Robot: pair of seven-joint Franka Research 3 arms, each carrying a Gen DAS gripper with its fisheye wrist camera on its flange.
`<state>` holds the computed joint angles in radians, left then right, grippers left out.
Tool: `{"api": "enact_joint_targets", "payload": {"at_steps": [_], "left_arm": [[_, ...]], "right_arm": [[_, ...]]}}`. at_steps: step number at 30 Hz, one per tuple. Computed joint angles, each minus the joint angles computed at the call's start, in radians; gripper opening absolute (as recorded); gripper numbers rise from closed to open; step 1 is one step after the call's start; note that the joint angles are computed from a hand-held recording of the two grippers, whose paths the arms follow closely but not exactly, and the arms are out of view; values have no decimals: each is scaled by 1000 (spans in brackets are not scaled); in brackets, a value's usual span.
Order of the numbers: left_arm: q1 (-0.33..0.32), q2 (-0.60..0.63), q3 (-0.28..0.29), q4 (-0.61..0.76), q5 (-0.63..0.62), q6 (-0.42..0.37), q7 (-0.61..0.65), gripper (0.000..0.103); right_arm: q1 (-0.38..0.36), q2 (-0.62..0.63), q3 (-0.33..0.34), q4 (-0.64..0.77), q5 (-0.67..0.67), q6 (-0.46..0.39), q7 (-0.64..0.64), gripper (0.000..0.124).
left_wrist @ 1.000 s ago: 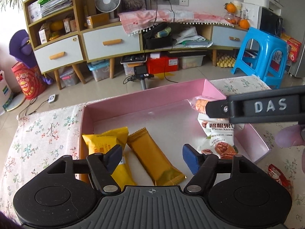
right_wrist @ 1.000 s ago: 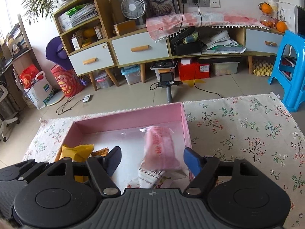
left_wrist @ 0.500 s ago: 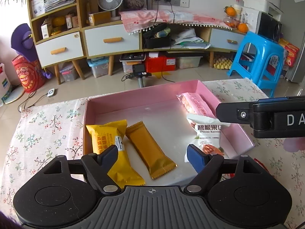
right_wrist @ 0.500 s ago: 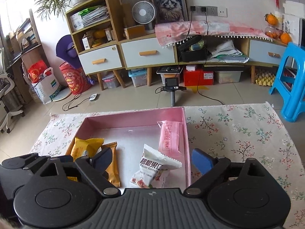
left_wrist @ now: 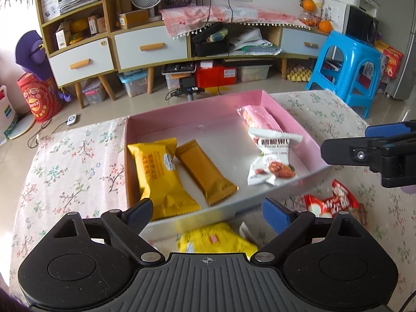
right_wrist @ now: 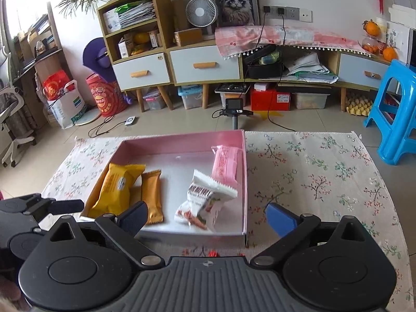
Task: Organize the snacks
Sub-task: 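Withdraw both tools from the box back toward the snack pile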
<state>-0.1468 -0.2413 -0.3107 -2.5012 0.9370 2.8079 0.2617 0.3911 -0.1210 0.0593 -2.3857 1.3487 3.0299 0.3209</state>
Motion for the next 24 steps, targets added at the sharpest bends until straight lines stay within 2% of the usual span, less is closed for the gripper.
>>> {"api": "enact_joint_targets", "payload": {"at_steps": [10,24], "left_arm": [[-33,-95,-3,-87,-108,-20,94,93],[-73,-214,-13,-215,-254,-53,242,94]], "right_arm": [[25,-91,-13,-96,-36,-19,-17,89],[106,-193,-37,-227,-81,-10,-47,89]]}}
